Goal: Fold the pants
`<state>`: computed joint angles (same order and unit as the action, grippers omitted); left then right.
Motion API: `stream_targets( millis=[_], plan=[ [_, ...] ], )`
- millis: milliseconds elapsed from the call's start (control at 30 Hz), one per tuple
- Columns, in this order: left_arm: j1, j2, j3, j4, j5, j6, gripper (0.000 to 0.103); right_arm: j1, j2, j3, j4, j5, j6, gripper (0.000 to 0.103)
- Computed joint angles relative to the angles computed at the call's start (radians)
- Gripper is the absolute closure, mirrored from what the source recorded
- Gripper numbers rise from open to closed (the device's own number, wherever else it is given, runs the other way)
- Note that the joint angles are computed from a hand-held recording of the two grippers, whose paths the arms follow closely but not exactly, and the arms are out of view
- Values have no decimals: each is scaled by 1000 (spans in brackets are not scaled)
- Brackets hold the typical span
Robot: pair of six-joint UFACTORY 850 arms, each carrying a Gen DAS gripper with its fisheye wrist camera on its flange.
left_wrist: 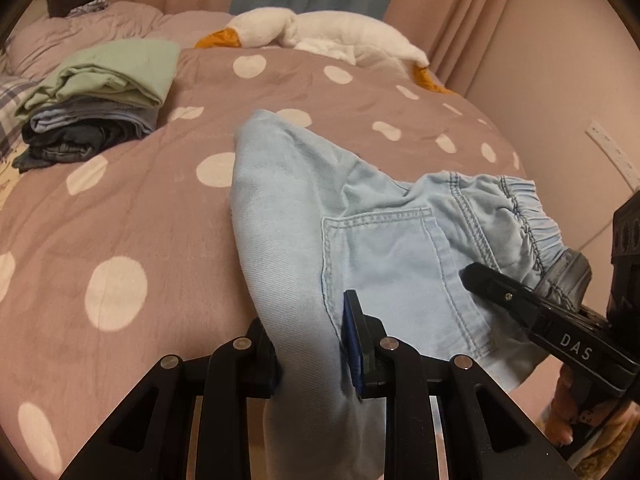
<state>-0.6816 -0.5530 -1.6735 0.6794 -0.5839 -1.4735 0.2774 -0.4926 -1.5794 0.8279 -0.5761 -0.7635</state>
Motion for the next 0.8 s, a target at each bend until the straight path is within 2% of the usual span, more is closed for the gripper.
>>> stream_targets(
  millis=[100,233,267,333,500,600,667,733,800],
  plan=[
    [20,-30,-22,-32,-2,30,78,8,-53,-53,-53,-18,73,71],
    [48,-84,-61,-154,-17,132,78,19,-119,-111,-149,-57,200,70],
    [51,-99,-73,-182,-31,155,76,24,-137,-125,-190,-67,245,68],
    [58,-130,-90,-190,-54,139,64,29,-161,-143,-255,-77,321,61],
    [61,-116,-73,-187,-35,111,63,16,-161,-134,-215,-89,314,56],
    [56,-109,-82,-213,-73,145,58,27,-139,-122,-299,-73,373,50],
    [49,-98,-86,-224,-107,154,48,30,-124,-116,-356,-55,416,43],
    [36,-66,-58,-174,-102,97,31,23,-100,-103,-347,-39,407,37],
    [20,-29,-29,-117,-93,40,27,11,-57,-73,-280,-23,351,28]
  ],
)
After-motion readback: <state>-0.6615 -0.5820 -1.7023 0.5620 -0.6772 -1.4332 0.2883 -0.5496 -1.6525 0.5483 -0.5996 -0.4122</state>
